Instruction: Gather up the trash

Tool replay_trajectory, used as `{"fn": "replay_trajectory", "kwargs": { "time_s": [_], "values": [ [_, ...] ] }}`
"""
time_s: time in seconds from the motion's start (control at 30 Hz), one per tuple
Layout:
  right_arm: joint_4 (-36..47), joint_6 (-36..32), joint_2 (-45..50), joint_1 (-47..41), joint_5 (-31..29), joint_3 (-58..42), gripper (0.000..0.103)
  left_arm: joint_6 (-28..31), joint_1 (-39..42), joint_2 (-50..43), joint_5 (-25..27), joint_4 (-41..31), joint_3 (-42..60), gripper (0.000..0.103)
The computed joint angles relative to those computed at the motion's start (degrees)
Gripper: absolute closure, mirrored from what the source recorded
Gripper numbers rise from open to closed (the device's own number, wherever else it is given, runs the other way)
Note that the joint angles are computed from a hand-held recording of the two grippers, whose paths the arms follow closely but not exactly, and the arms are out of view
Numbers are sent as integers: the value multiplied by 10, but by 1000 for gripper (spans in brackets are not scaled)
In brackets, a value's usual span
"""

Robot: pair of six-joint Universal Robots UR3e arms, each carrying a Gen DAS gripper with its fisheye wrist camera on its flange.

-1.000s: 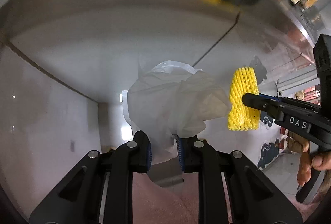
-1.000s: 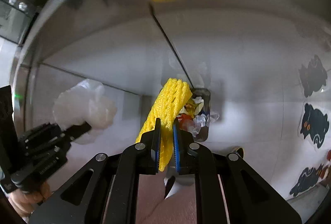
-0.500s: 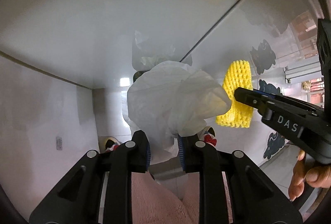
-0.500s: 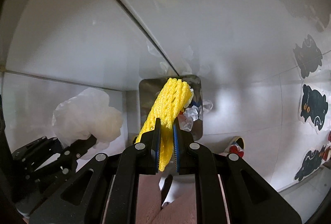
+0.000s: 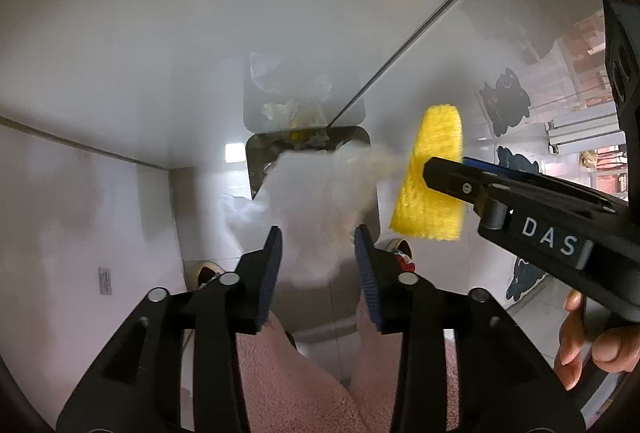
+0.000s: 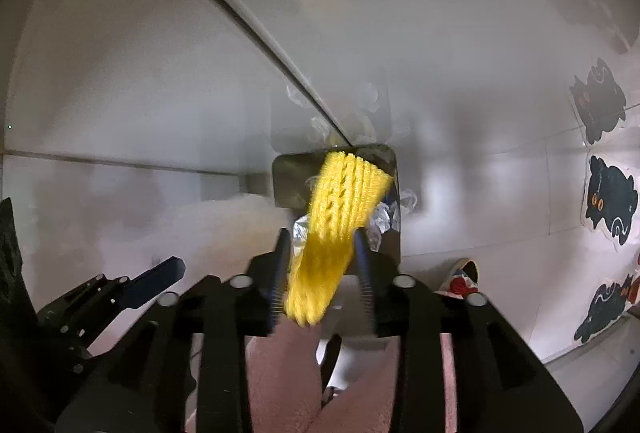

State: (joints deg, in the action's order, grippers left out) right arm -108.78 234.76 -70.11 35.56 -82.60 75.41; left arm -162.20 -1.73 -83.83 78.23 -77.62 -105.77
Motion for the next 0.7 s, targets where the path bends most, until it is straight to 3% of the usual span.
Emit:
{"fn": "replay_trajectory", "kwargs": {
  "time_s": [0.1,0.23,0.43,0.7],
  "values": [
    [2,1,-3,0,-6,-2,59,-4,-4,1,7,4,6,50],
    [8,14,-12,7,-26,-8,34,-8,-3,11,19,4,16,30],
    [22,35,-29,15,-53,-17,3,24,21,49,17,-25,41,8],
    [106,27,-44,38,-112,-114,3,85,58,114,-5,-97,94,8]
  ]
}}
